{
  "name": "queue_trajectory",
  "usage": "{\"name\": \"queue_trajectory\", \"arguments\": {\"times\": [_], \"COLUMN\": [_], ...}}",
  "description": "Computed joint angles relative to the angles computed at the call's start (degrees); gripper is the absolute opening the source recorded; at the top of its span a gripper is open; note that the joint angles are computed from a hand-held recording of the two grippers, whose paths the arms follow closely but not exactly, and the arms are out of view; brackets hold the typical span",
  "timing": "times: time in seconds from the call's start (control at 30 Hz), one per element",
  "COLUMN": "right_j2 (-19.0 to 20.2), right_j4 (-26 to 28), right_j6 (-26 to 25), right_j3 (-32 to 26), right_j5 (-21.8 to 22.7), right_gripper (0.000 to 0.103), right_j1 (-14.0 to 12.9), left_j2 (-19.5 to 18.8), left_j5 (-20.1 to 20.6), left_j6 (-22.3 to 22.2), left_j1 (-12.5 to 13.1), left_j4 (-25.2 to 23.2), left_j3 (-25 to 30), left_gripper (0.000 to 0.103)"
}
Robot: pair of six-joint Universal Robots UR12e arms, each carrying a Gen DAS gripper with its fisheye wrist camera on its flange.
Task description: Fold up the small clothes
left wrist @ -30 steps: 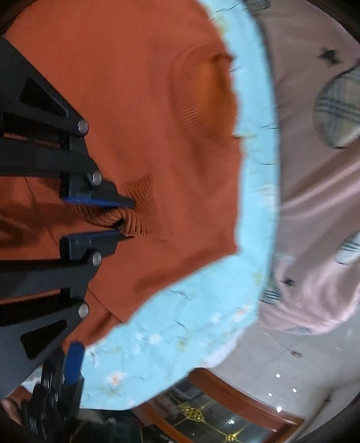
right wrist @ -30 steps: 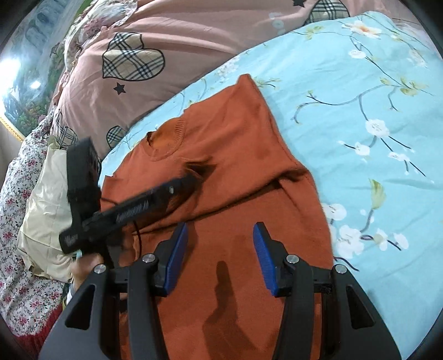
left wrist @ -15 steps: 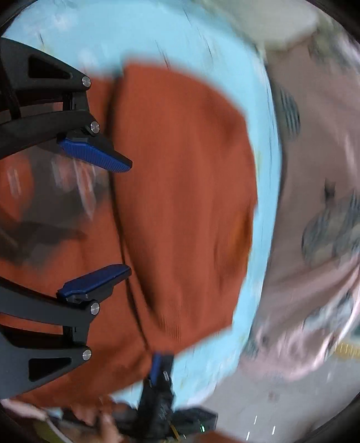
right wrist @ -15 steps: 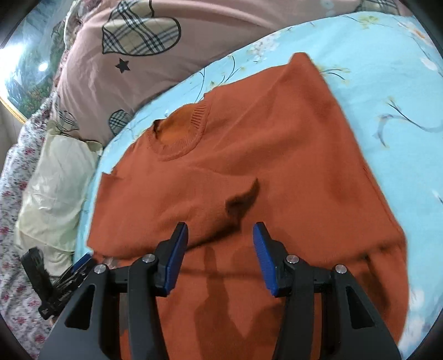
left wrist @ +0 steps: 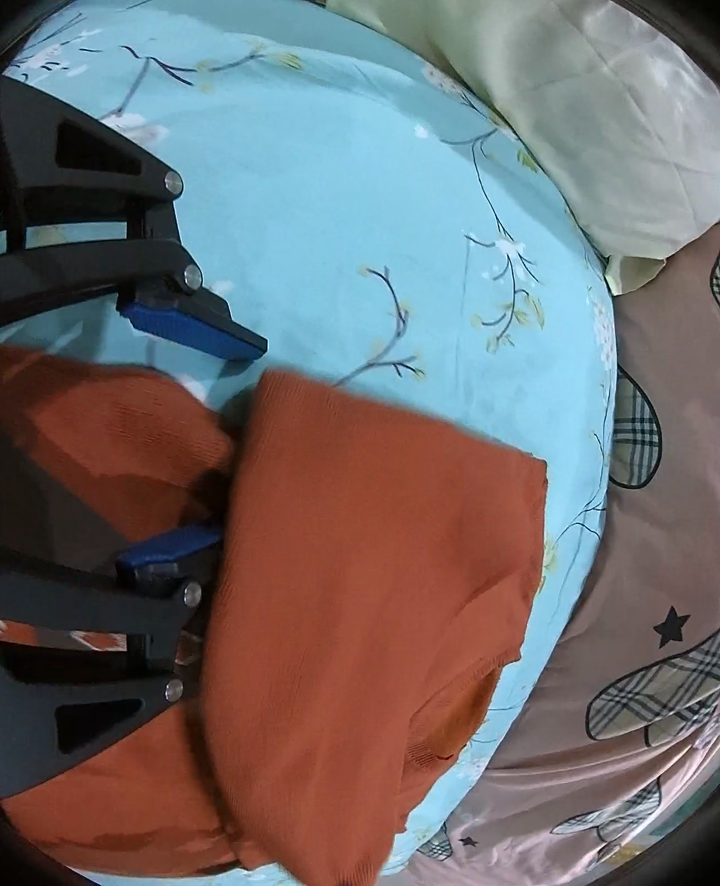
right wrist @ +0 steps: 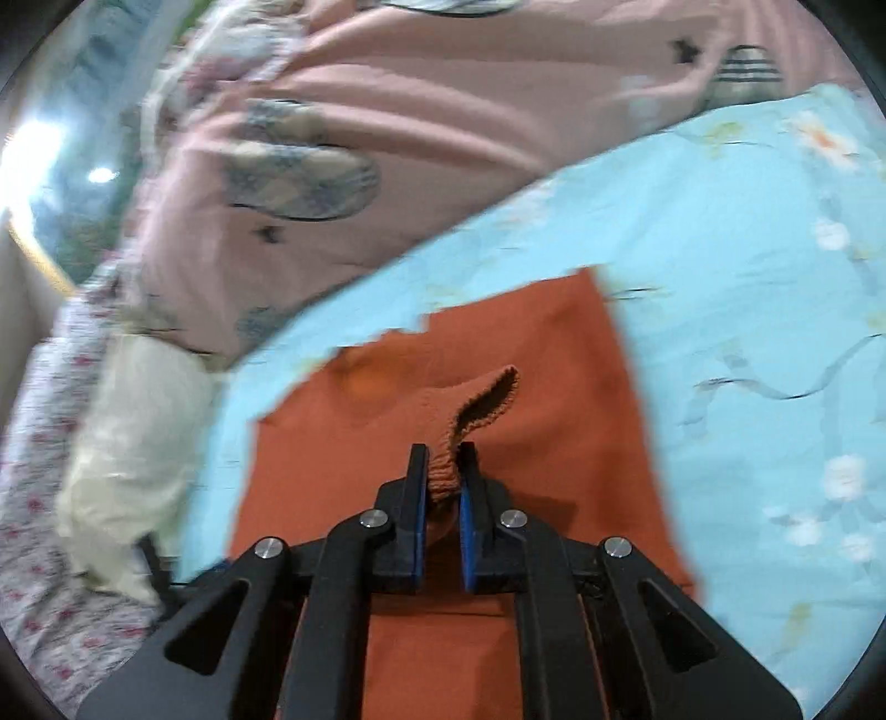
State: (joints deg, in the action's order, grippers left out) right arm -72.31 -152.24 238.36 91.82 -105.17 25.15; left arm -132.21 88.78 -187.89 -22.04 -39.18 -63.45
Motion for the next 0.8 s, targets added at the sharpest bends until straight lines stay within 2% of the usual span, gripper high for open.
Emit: {"name": "queue_trajectory", "arguments": {"times": [0.13, 0.17, 0.23, 0.27, 0.37, 0.43, 0.6, 0.67, 0.73, 0.77, 0.8], "right_j2": [-0.4, -0.3, -0.3, -0.3, -0.5, -0.7, -0.3, 0.3, 1.3, 1.9, 2.4], "right_j4": [5.3, 4.4, -0.5, -2.0, -1.3, -2.1, 0.5, -2.2, -4.0, -2.2, 2.0], "right_j6": [3.4, 4.1, 5.0, 5.4, 7.2, 5.8, 2.1, 0.0, -2.9, -4.5, -5.4], "right_j3": [0.7, 1.1, 2.3, 2.9, 3.1, 3.7, 3.2, 3.3, 2.5, 1.5, 0.2], "right_j5": [0.6, 0.3, -0.9, -1.4, -3.6, -2.5, -2.4, -3.3, -1.3, 0.6, 2.4], "right_gripper": [0.011, 0.011, 0.011, 0.015, 0.038, 0.04, 0.04, 0.04, 0.04, 0.04, 0.04], "right_j1": [-0.9, -0.9, -0.8, -0.8, -0.4, -0.2, 1.1, 1.7, 1.7, 1.4, 0.9], "left_j2": [-1.1, -0.8, -0.5, -0.3, 0.0, 0.0, 0.1, 0.3, 0.3, 0.3, 0.3], "left_j5": [1.5, 1.5, 1.1, 0.4, -1.8, -2.0, -3.5, -3.6, -3.6, -3.8, -4.0], "left_j6": [-1.0, -1.2, -2.4, -3.2, -5.2, -5.7, -7.2, -7.3, -7.4, -7.4, -7.6], "left_j1": [-0.3, -0.2, 0.0, 0.2, 0.9, 1.0, 1.4, 1.3, 1.4, 1.4, 1.4], "left_j4": [-0.1, 0.3, 1.5, 2.0, 2.8, 3.1, 4.7, 5.0, 5.0, 4.9, 4.9], "left_j3": [1.3, 0.9, 0.1, -0.3, -1.1, -1.2, -1.9, -2.2, -2.2, -2.2, -2.1], "left_gripper": [0.049, 0.048, 0.047, 0.047, 0.047, 0.047, 0.047, 0.047, 0.047, 0.047, 0.047]}}
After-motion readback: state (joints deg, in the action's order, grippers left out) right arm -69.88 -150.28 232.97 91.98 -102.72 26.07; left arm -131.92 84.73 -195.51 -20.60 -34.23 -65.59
